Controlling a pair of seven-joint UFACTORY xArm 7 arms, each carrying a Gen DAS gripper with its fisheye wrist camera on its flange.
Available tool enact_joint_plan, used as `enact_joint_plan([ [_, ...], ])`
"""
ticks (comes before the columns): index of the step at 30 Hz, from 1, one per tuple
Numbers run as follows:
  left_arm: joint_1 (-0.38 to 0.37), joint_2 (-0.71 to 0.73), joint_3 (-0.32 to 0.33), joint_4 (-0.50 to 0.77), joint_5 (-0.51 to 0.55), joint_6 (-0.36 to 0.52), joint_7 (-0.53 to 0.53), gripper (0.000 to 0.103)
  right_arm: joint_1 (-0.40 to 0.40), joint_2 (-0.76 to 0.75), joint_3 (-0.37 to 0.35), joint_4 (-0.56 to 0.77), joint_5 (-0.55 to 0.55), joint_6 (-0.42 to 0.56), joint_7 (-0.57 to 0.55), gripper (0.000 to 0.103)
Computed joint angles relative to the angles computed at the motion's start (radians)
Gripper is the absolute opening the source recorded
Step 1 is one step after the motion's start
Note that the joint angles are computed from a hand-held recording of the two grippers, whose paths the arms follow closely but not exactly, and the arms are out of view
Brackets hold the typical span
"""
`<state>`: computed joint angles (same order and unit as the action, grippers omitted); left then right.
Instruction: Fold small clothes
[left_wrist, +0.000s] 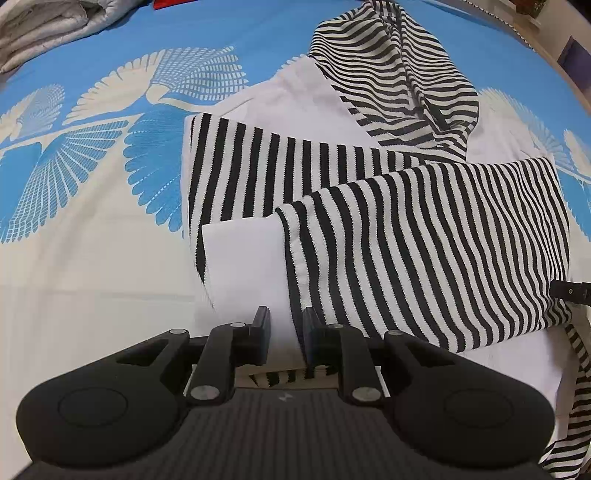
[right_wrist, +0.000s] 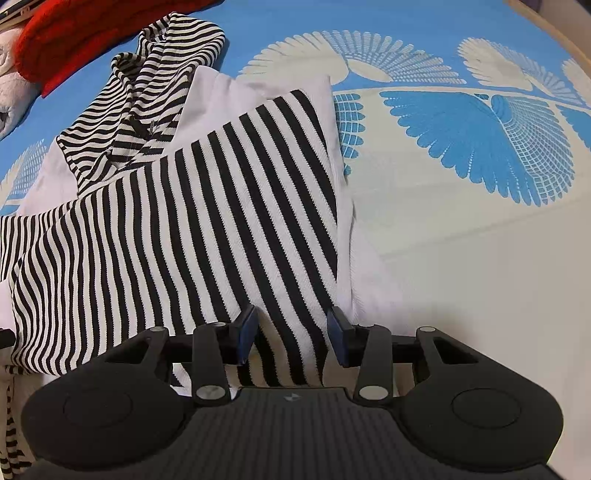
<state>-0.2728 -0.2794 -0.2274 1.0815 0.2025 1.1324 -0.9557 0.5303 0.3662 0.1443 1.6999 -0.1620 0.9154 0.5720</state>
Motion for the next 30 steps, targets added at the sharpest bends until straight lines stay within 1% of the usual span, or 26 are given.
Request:
enact_joint_plan([
  [4,0.001,-0.001,0.001,0.0,0.0,-0.002,-0.004,0.021,0.005,-0.012,-0.001,-0.005,-0.012,-0.021,0.008,0.044],
  [7,0.003,-0.002,0.002,-0.005,0.0,-0.003,-0.008,0.021,0.016,-0.016,-0.004,-0.008,-0.051,-0.035,-0.008,0.044],
  [10,0.002,0.0,0.013,-0.025,-0.03,-0.013,-0.001,0.021,0.001,0.002,-0.002,0.0,-0.019,0.009,-0.011,0.045],
  [13,0.004,-0.005,0.02,-0.04,-0.051,-0.025,0.005,0.022,0.0,-0.003,-0.006,0.001,-0.02,0.01,0.003,0.045],
  [15,0.01,-0.014,0.022,-0.037,-0.059,-0.03,-0.007,0.024,-0.005,-0.018,-0.005,-0.009,-0.014,-0.021,0.009,0.045],
  [17,0.018,-0.027,0.018,-0.033,-0.047,-0.039,-0.021,0.024,-0.002,-0.027,-0.008,-0.006,-0.035,-0.034,0.007,0.045],
  [22,0.033,-0.027,-0.01,0.004,0.039,-0.027,-0.049,0.026,0.01,-0.045,-0.022,-0.002,-0.108,-0.058,0.017,0.045],
  [25,0.042,-0.034,-0.016,0.013,0.077,-0.036,-0.078,0.034,0.008,-0.063,-0.024,-0.01,-0.142,-0.067,0.01,0.045],
  [27,0.05,-0.044,-0.02,0.013,0.109,-0.063,-0.102,0.04,0.008,-0.071,-0.026,-0.01,-0.164,-0.068,0.007,0.045],
  [28,0.055,-0.049,-0.025,0.013,0.131,-0.075,-0.113,0.046,0.008,-0.075,-0.026,-0.011,-0.175,-0.068,0.007,0.045],
  [29,0.06,-0.053,-0.034,0.016,0.159,-0.085,-0.125,0.055,0.007,-0.078,-0.025,-0.01,-0.182,-0.068,0.005,0.046],
  [30,0.065,-0.055,-0.043,0.019,0.188,-0.089,-0.137,0.06,0.005,-0.083,-0.024,-0.015,-0.185,-0.07,0.003,0.046],
])
